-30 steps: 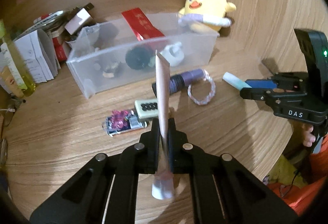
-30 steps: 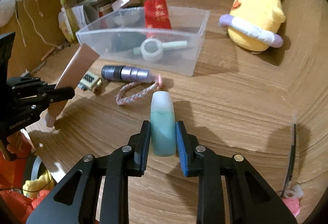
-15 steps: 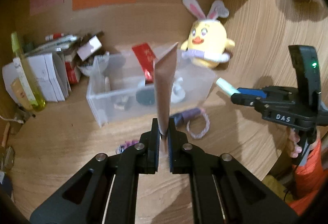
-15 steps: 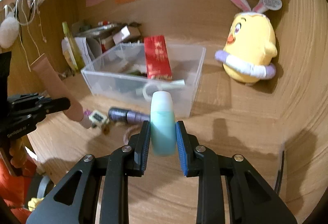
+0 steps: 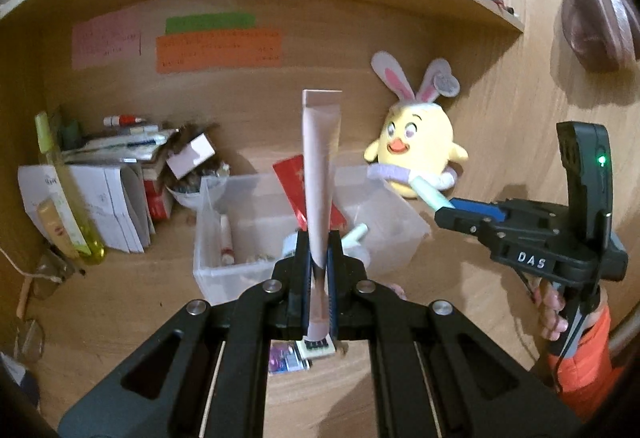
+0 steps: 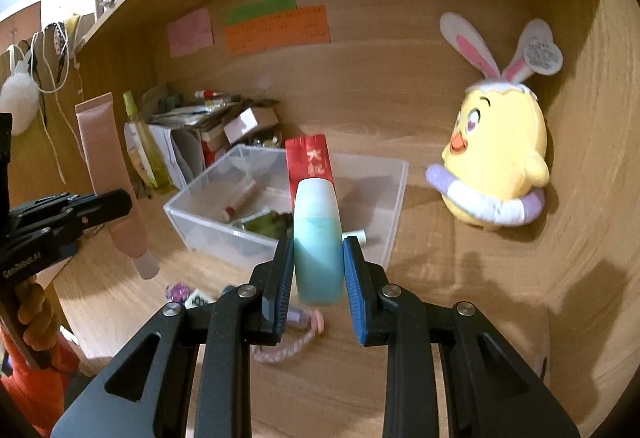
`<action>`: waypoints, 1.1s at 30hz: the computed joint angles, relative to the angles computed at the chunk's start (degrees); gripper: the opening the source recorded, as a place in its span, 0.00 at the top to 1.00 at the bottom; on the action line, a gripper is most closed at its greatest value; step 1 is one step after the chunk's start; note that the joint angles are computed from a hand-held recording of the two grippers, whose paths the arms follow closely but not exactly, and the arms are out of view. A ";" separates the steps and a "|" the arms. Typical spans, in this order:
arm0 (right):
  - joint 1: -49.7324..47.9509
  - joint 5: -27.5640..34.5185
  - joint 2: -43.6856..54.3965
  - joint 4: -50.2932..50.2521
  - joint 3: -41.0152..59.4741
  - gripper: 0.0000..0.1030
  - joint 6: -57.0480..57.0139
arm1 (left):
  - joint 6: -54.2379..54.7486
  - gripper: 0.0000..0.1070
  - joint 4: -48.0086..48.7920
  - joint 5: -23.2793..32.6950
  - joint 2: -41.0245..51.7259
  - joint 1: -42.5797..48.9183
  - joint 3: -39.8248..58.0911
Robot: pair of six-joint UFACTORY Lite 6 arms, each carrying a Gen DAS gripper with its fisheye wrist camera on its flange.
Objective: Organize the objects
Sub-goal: 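Carry the pink-beige tube and teal bottle over the clear box with both tools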
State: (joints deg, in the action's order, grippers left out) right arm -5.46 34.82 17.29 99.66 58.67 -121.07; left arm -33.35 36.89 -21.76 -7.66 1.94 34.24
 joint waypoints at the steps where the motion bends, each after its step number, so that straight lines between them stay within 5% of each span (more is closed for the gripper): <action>1: 0.39 -0.20 0.46 -0.06 0.92 0.78 0.44 | 0.72 0.94 -0.95 0.35 0.24 -0.11 0.74; 9: 4.91 -3.25 4.45 -1.24 8.80 0.78 5.01 | 9.83 0.94 -11.74 3.26 7.67 -1.60 10.30; 21: 8.48 -8.56 14.61 -6.72 22.27 0.78 13.27 | 11.27 0.94 -15.35 5.35 23.29 -0.94 24.89; 33: 7.76 -6.75 29.38 -26.65 39.06 0.78 36.43 | -32.78 0.94 27.71 4.03 37.37 3.50 37.23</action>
State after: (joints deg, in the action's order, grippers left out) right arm 2.30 28.07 46.67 73.01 97.73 -84.64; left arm -66.14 64.60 -17.73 29.71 5.44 71.47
